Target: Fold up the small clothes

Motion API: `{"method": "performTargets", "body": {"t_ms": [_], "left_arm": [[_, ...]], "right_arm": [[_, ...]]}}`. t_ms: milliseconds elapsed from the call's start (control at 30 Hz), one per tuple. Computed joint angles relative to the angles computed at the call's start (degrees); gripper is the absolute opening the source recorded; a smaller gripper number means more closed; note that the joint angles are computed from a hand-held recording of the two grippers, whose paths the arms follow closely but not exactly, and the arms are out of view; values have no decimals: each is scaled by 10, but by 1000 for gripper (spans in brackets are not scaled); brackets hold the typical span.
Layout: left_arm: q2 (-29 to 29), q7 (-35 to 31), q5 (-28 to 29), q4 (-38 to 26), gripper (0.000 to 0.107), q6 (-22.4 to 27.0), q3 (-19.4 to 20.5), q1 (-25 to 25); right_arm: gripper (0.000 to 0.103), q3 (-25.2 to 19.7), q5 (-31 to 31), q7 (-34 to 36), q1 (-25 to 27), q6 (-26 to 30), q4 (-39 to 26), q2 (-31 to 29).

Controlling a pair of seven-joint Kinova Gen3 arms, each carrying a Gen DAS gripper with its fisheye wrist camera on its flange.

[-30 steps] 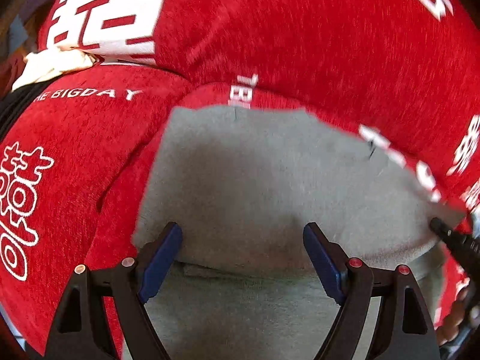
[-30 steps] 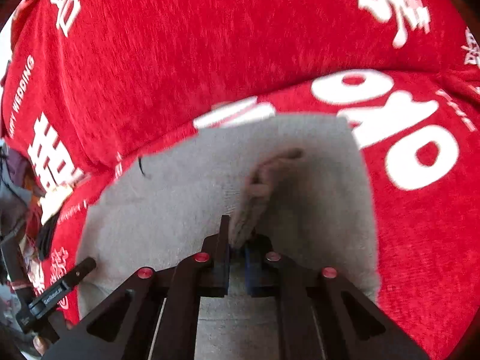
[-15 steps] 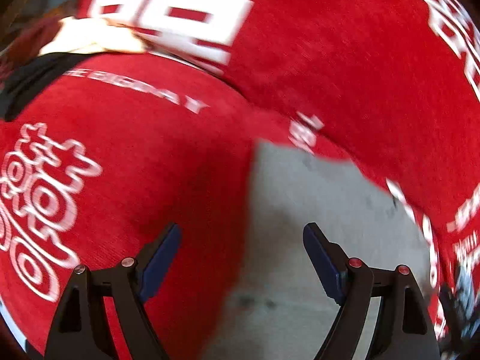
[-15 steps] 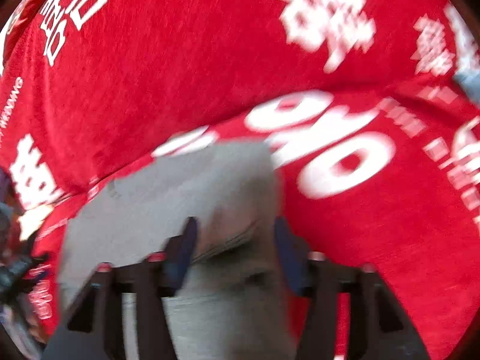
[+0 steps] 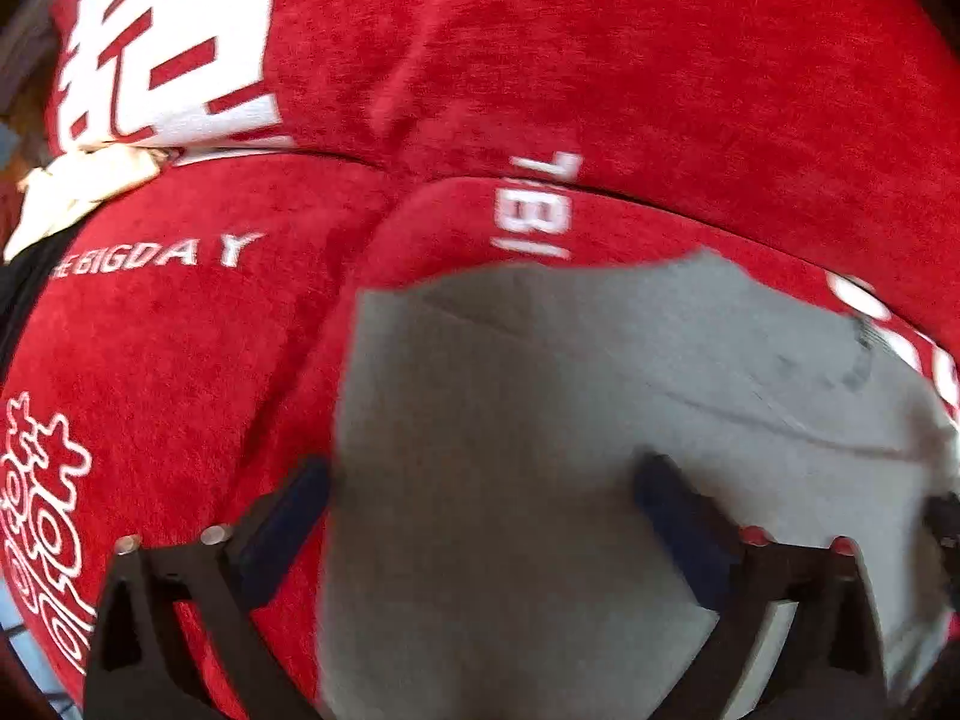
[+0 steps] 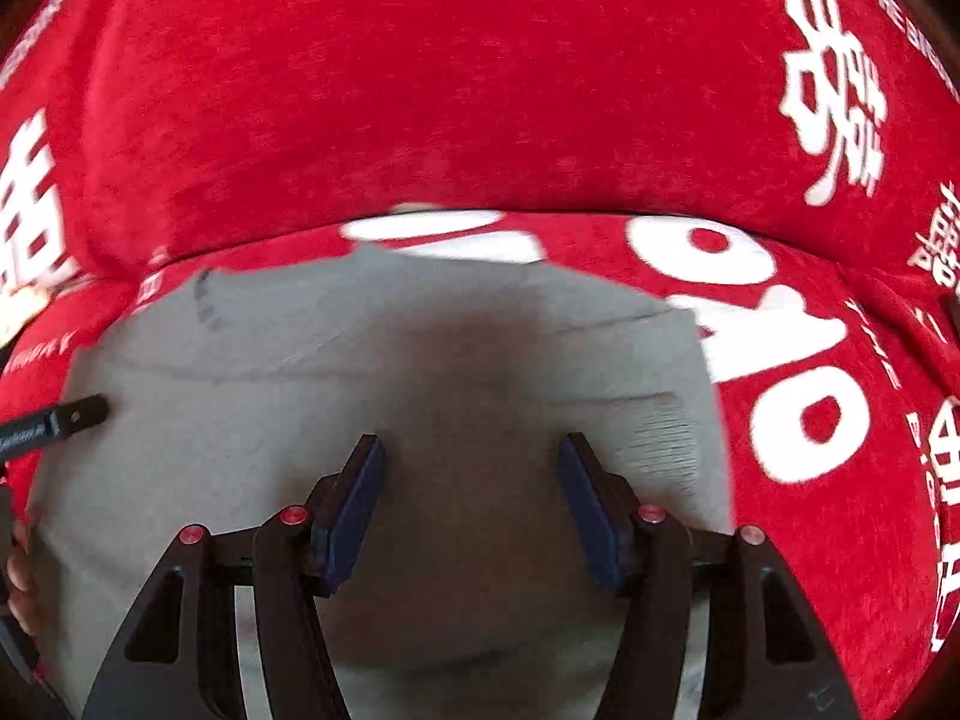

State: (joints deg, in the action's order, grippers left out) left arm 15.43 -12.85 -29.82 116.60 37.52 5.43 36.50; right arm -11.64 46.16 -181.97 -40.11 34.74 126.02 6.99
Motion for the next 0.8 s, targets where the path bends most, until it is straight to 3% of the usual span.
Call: {"method": "performTargets", "body": {"t_ms": [67,133,267,367,467,533,600,700,800], "left_arm": [[-3,-12,34,6,103,-20,17,-43],[-33,-3,35,18,103,-2,20,-48],[-103,66,-21,63,103,5,32,23],[-116,118,-57,78,103,16,94,53],[-94,136,-91,71,103,29,120,83],[-79,104,-76,73,103,25,102,90],[-106,88,-38,95,103,2,111,60],[-146,116,-16,113,103,27,119,54],[-155,154,-33,101,103,58,149,54]], "right_arm": [[65,-24,-13,28,25,24,-15,10],[65,-31,-48,66,28,43,-24,-8],[70,-52,-48,52,-11,26,16,-74],[72,-95,-38,43,-37,50,15,-53],[77,-85,-13,12,-80,76,17,-31],[79,-82,-31,12,-68,64,36,-48],[79,-82,-68,11,-63,78,51,-81],[80,-132,-86,-11,-58,142,58,-109],[80,-153,-78,-29,-72,163,51,-126]]}}
